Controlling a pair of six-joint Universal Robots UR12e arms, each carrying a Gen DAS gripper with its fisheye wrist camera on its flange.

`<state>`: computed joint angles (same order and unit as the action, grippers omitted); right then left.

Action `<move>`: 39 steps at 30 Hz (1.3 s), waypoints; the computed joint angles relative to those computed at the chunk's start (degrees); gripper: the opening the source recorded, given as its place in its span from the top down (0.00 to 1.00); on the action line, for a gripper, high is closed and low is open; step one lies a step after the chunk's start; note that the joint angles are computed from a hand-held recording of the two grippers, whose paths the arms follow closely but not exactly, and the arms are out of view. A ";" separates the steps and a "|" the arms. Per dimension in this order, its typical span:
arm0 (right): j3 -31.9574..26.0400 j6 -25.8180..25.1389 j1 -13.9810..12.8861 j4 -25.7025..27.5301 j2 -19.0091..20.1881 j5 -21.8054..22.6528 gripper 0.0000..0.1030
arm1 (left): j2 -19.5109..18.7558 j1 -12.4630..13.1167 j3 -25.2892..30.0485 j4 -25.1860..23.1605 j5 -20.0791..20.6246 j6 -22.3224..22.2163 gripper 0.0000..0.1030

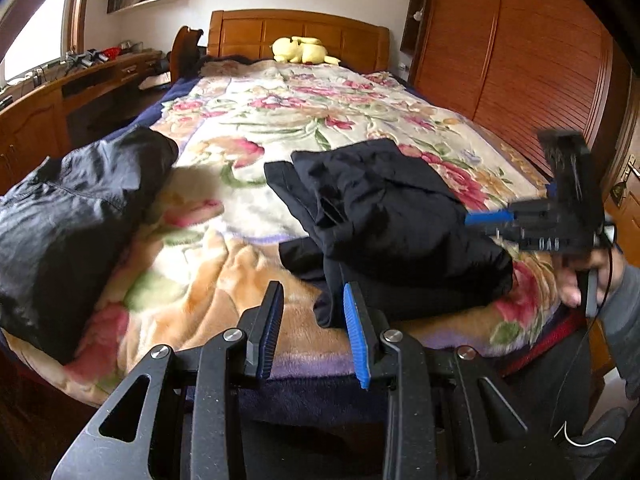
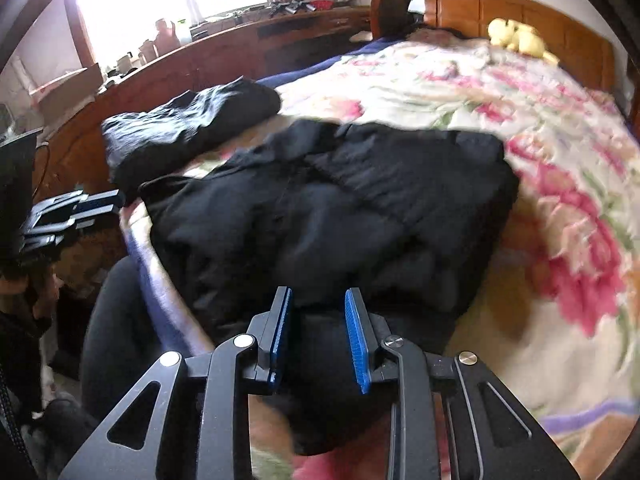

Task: Fold large clothes
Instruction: 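Lift the folded coat bundle with both grippers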

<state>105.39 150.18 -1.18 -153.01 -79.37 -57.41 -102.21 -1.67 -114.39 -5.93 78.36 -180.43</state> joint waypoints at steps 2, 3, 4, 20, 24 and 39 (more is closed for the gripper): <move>-1.79 0.53 -0.11 -1.56 1.60 -1.36 0.52 | -0.39 -0.08 0.16 -0.11 -0.58 -0.09 0.69; -2.17 1.20 -0.26 -2.24 1.81 -2.10 0.49 | -0.67 -0.20 0.37 -0.15 -0.87 -0.07 0.69; -2.92 1.87 -0.33 -2.70 2.50 -2.83 0.44 | -0.84 -0.30 0.50 -0.14 -1.01 -0.05 0.69; -20.80 15.87 -0.47 5.73 16.66 -3.05 0.23 | -4.65 -1.75 4.12 -3.83 -1.02 -0.34 0.68; -23.92 16.61 -0.17 8.21 19.33 -2.58 0.12 | -4.95 -1.59 4.33 -4.33 -1.38 -0.49 0.68; -25.43 17.14 -1.11 10.86 21.05 5.83 0.54 | -5.50 -0.24 3.57 -1.47 -8.39 -1.63 0.86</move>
<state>79.96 167.32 -2.29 -142.15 -58.33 -51.58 -107.71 -1.91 -110.82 -7.40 69.98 -182.06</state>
